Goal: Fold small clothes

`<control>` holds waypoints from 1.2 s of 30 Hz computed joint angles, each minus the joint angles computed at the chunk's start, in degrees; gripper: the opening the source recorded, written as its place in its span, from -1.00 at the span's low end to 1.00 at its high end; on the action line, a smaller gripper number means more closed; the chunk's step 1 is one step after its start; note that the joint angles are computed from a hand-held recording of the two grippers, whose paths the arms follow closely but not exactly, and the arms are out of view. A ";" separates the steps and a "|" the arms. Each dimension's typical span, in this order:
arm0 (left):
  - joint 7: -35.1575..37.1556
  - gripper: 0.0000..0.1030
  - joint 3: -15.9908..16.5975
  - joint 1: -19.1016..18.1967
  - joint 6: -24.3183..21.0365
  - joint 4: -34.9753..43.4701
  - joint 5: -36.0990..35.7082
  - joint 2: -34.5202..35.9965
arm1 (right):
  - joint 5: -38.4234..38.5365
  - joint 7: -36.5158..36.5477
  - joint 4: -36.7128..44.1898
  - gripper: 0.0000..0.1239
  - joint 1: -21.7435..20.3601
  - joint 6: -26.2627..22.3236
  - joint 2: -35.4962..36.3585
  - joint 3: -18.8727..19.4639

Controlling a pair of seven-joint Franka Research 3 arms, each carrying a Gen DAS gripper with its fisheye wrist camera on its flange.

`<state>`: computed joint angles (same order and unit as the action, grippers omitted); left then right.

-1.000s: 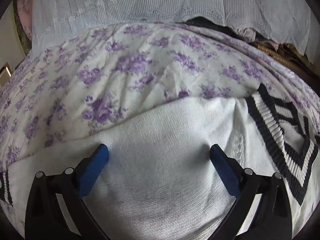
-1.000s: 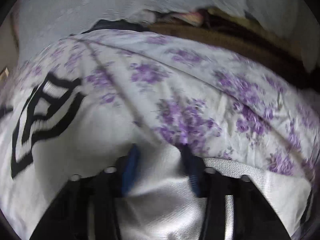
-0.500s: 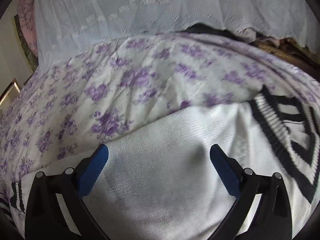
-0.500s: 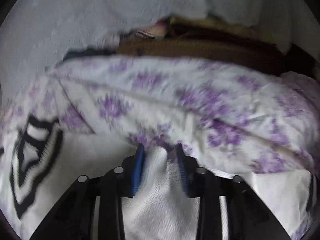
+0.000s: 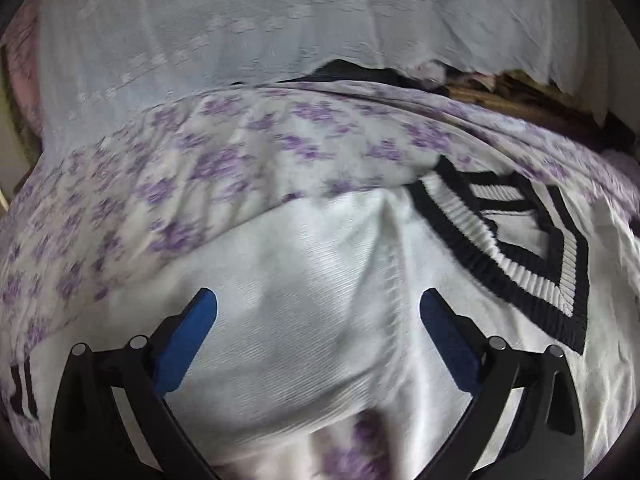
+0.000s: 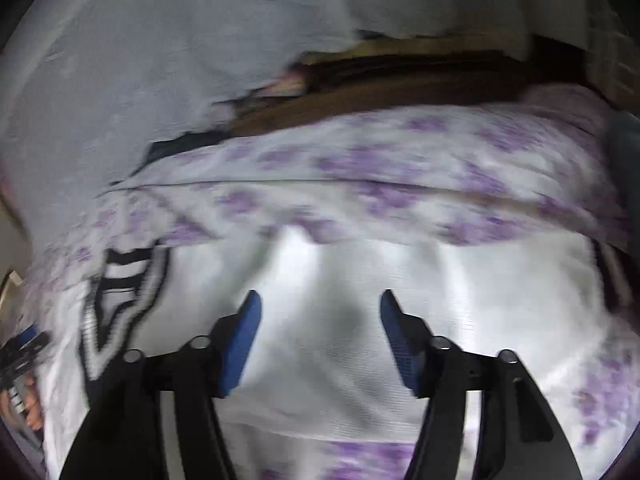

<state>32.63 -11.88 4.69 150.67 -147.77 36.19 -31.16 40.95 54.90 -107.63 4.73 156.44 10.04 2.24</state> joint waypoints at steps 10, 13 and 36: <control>-6.51 0.92 2.30 6.96 -7.79 -8.70 -7.92 -11.84 | -12.12 18.82 -0.18 0.12 -2.81 3.16 2.37 -6.29; -5.64 0.91 8.03 6.86 -3.87 -12.61 -12.86 -14.62 | -5.80 16.16 -1.96 -0.12 -6.31 3.32 -0.34 -3.78; -9.81 0.91 2.27 1.65 -6.54 -10.28 -10.87 -19.21 | 0.19 15.40 -10.41 0.19 -5.90 6.61 -7.19 -5.12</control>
<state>22.82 -9.61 6.35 144.13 -158.05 25.32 -50.37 41.13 70.29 -118.04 -1.17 163.05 2.85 -2.88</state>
